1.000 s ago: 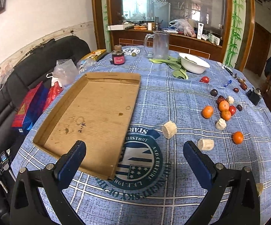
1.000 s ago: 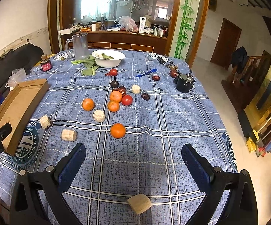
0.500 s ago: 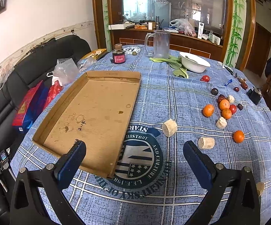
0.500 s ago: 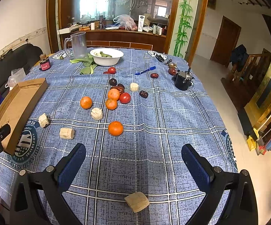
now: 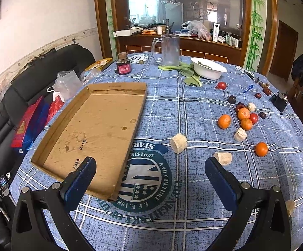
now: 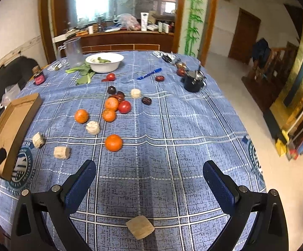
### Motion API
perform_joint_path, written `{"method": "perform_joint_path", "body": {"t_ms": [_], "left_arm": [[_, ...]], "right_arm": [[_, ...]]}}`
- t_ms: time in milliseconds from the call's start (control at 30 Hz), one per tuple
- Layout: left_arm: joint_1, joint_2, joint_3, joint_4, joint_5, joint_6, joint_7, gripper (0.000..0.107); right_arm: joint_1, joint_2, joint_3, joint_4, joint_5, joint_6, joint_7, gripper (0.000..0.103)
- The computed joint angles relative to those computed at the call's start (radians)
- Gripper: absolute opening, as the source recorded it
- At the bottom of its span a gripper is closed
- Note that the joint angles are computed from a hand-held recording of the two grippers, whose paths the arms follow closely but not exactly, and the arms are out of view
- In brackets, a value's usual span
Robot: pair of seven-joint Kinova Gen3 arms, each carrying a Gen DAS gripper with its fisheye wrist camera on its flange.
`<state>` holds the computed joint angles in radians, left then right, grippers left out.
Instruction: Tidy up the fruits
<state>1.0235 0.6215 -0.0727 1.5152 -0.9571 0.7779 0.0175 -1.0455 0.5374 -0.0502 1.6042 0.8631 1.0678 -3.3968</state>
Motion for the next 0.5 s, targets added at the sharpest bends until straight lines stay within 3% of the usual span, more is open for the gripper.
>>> {"method": "perform_joint_path", "body": {"t_ms": [333, 500], "left_arm": [[-0.002, 0.038, 0.011, -0.064, 0.034, -0.007, -0.087, 0.103], [0.001, 0.053, 0.003, -0.083, 0.065, -0.03, -0.126, 0.103]], "right_arm": [[-0.009, -0.015, -0.008, 0.038, 0.035, -0.009, 0.03, 0.102], [0.026, -0.055, -0.035, 0.112, 0.016, -0.101, 0.039, 0.103]]}}
